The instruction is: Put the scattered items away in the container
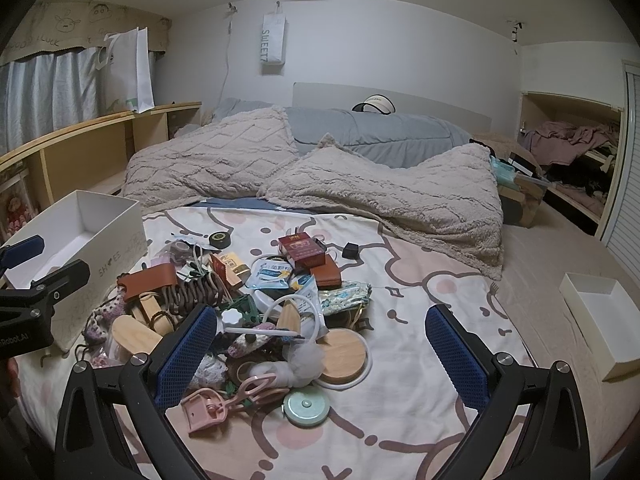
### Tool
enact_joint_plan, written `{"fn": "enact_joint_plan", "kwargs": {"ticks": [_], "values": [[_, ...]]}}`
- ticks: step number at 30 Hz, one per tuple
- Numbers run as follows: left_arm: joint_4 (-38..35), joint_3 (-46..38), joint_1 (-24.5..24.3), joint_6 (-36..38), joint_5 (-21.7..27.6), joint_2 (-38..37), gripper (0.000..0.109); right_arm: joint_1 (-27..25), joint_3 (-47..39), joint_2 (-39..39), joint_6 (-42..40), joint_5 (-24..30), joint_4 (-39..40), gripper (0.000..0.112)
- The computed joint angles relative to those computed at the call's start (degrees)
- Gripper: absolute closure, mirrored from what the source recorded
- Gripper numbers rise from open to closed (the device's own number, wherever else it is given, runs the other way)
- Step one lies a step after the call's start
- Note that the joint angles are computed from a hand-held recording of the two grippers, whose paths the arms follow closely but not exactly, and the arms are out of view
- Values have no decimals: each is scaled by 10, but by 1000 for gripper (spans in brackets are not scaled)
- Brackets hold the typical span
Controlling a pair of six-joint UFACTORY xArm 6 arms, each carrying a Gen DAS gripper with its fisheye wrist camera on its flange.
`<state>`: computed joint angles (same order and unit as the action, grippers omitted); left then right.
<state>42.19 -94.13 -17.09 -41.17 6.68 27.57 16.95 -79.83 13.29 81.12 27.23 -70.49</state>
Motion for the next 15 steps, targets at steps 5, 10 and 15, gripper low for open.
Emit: {"fn": "enact_joint_plan", "kwargs": {"ticks": [5, 10, 15], "values": [[1, 1, 0, 0, -1, 0, 6, 0, 0, 0, 0, 0, 0, 9], [-1, 1, 0, 0, 0, 0, 6, 0, 0, 0, 0, 1, 0, 9], [-2, 1, 1, 2, -1, -1, 6, 0, 0, 0, -2, 0, 2, 9]]}}
